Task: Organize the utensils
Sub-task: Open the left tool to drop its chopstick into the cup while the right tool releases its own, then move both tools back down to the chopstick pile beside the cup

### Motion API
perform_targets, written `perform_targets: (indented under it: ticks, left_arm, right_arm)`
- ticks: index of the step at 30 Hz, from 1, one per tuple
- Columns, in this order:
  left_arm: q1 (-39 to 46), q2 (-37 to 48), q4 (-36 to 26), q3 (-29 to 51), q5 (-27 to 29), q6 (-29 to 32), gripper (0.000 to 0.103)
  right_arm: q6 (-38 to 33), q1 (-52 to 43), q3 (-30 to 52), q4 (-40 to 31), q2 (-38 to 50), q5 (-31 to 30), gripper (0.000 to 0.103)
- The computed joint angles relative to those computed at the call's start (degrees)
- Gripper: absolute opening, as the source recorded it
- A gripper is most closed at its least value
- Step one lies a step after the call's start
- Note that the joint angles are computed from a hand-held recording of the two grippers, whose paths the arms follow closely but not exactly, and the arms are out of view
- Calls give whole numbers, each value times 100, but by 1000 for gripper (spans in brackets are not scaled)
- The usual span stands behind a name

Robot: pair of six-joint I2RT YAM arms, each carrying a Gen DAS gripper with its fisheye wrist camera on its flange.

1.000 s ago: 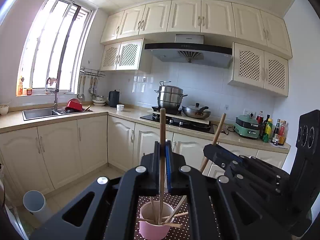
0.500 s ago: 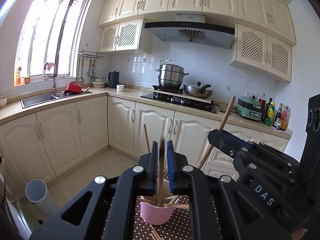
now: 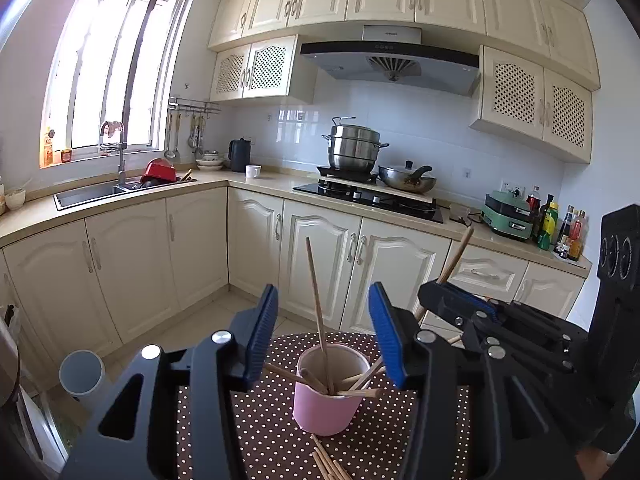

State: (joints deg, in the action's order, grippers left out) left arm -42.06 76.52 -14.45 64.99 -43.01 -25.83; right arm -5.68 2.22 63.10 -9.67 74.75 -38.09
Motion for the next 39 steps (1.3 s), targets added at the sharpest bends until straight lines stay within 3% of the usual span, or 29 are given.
perform_targets:
  ticks: [3,17,27,35,39]
  left_arm:
    - [-74,-145,-88,-83,-126,-49,53]
    - [-612,-861,-825,-382,-699,-575,59]
    - [-1141,-1186,-1633,-701,-1076,-1506,59]
    - [-1305,-1096,-1976,-1147,-883,-2280,59]
    - [-1124,-853,-1947,-1401,-352,-2553,59]
  right_arm:
    - [-19,-14,-73,-36,-78,67,7]
    - [-6,-402,-230,-486,-604,-232,7]
    - [-413,-891,-731,-950,-1241,-732,7]
    - [-1026,-1003,-1405,-1247,-1389,-715,7]
    - [-1356,-934,-1675,-1419,-1248,-574,7]
